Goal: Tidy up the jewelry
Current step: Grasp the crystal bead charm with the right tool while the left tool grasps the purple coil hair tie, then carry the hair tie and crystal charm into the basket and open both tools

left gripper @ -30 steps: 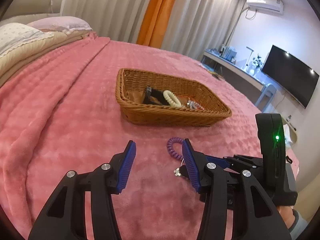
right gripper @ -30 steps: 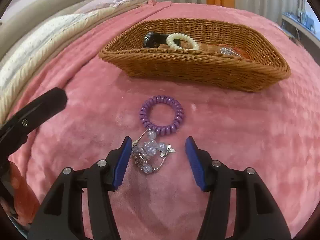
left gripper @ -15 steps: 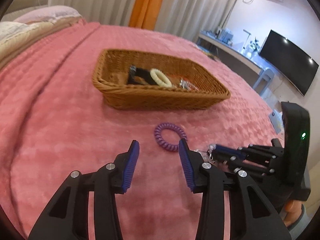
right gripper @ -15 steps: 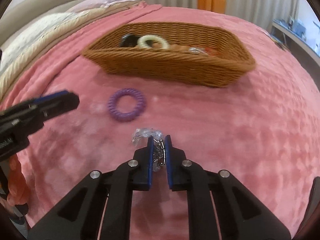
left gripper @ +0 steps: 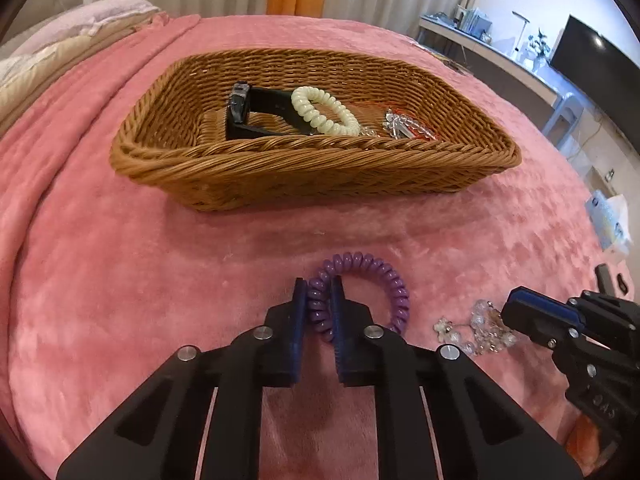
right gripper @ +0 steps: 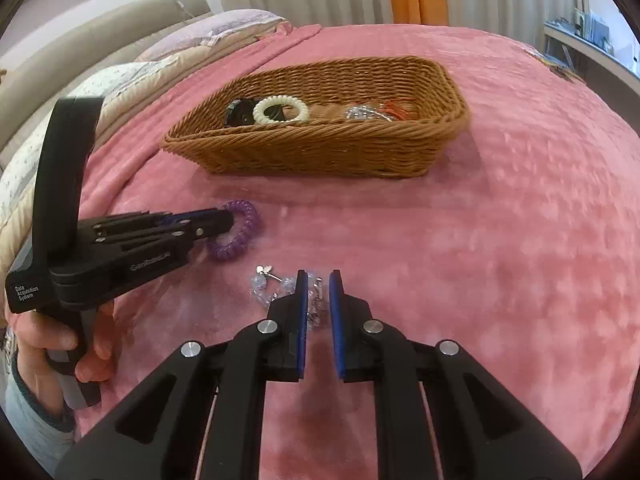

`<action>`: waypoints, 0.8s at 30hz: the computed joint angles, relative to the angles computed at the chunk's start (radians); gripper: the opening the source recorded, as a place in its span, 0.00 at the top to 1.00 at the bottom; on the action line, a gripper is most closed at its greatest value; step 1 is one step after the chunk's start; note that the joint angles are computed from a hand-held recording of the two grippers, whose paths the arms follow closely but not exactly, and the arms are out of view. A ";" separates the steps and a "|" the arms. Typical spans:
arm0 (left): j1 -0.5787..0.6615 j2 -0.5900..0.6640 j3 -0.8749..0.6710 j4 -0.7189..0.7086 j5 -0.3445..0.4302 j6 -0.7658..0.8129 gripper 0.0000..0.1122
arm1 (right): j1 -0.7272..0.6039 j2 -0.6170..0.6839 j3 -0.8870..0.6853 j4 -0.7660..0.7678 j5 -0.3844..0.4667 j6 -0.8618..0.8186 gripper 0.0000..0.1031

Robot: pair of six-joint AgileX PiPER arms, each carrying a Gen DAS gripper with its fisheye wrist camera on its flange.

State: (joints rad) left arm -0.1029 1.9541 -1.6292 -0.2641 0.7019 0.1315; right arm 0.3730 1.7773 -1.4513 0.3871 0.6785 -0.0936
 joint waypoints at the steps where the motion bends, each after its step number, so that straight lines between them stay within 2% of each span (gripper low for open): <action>1: 0.007 -0.013 0.019 -0.019 -0.007 0.010 0.92 | -0.006 0.002 0.002 0.024 0.001 -0.012 0.80; 2: 0.016 -0.032 0.048 -0.039 -0.022 0.026 0.92 | -0.012 -0.002 0.008 0.045 0.003 -0.026 0.71; 3: 0.027 -0.062 0.093 -0.066 -0.044 0.055 0.92 | -0.014 -0.010 0.017 0.052 -0.005 -0.032 0.48; 4: 0.038 -0.087 0.128 -0.089 -0.058 0.082 0.92 | -0.006 -0.018 0.027 0.039 -0.020 -0.022 0.39; 9: 0.089 -0.199 0.297 -0.203 -0.122 0.203 0.92 | 0.067 0.047 -0.064 -0.109 0.046 0.078 0.39; 12: 0.118 -0.197 0.308 -0.271 -0.114 0.260 0.92 | 0.114 0.086 -0.119 -0.246 0.074 0.173 0.39; 14: 0.120 -0.192 0.305 -0.300 -0.114 0.284 0.92 | 0.135 0.094 -0.134 -0.302 0.079 0.199 0.47; 15: 0.116 -0.194 0.309 -0.302 -0.120 0.289 0.92 | 0.148 0.096 -0.138 -0.331 0.082 0.209 0.63; 16: 0.113 -0.197 0.315 -0.307 -0.127 0.300 0.92 | 0.161 0.088 -0.130 -0.354 0.073 0.218 0.75; 18: 0.108 -0.209 0.328 -0.308 -0.143 0.313 0.92 | 0.166 0.070 -0.106 -0.361 0.055 0.215 0.88; 24: 0.108 -0.261 0.368 -0.390 -0.171 0.398 0.92 | 0.161 -0.023 -0.022 -0.343 -0.007 0.224 0.91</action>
